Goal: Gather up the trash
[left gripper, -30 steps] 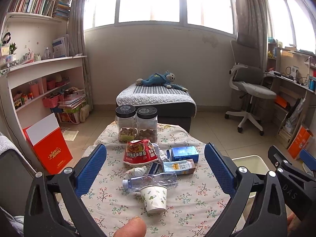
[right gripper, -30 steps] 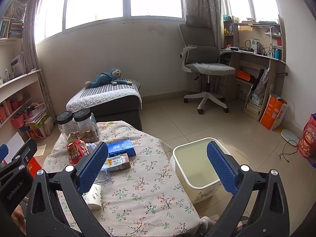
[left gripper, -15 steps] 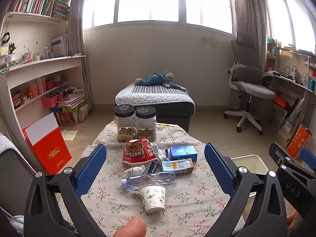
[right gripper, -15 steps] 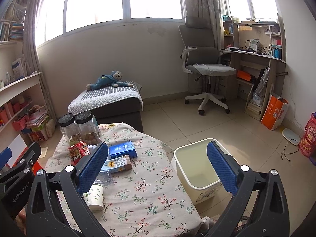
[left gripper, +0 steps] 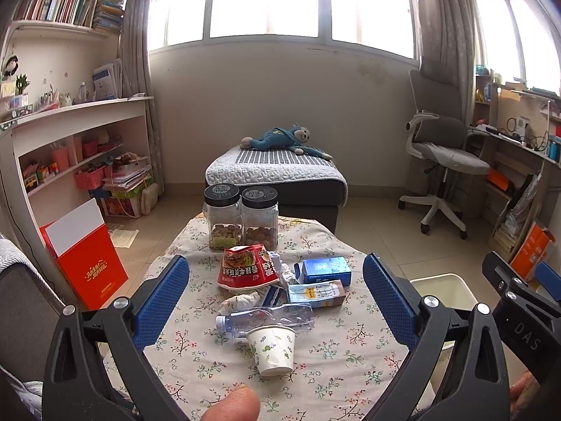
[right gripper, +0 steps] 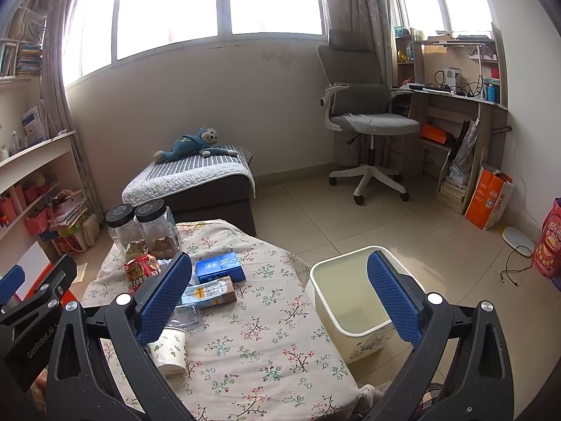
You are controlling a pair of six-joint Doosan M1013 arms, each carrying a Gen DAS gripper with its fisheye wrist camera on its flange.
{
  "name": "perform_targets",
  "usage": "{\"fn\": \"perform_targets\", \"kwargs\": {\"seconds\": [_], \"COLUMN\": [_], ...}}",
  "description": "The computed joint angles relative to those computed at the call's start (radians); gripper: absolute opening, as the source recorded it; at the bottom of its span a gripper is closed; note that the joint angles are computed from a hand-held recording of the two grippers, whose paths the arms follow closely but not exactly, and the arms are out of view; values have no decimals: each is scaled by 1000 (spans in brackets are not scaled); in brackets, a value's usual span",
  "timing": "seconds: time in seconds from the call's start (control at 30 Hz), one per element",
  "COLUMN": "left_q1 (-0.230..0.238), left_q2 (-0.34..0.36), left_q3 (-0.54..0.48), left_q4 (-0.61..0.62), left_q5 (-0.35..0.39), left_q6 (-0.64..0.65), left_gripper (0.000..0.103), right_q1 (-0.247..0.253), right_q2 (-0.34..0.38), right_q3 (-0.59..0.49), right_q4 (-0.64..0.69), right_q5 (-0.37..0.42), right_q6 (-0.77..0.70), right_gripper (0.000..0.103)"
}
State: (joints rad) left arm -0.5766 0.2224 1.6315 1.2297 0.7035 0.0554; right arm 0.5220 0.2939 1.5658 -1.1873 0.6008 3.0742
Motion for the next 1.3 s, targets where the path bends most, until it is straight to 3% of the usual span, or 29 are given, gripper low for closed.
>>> {"fn": "perform_targets", "kwargs": {"seconds": [1.03, 1.3], "left_q1": [-2, 9], "left_q2": [2, 10], "left_q3": [5, -8], "left_q4": [3, -45], "left_q5": [7, 6], "left_q6": [-9, 28], "left_gripper": [97, 97], "right_q1": [0, -14], "right_q2": [-1, 7], "right_q3": [2, -14], "right_q4": [-1, 112], "right_q5": [-3, -38], "right_q6": [3, -97], "right_gripper": [96, 96]}}
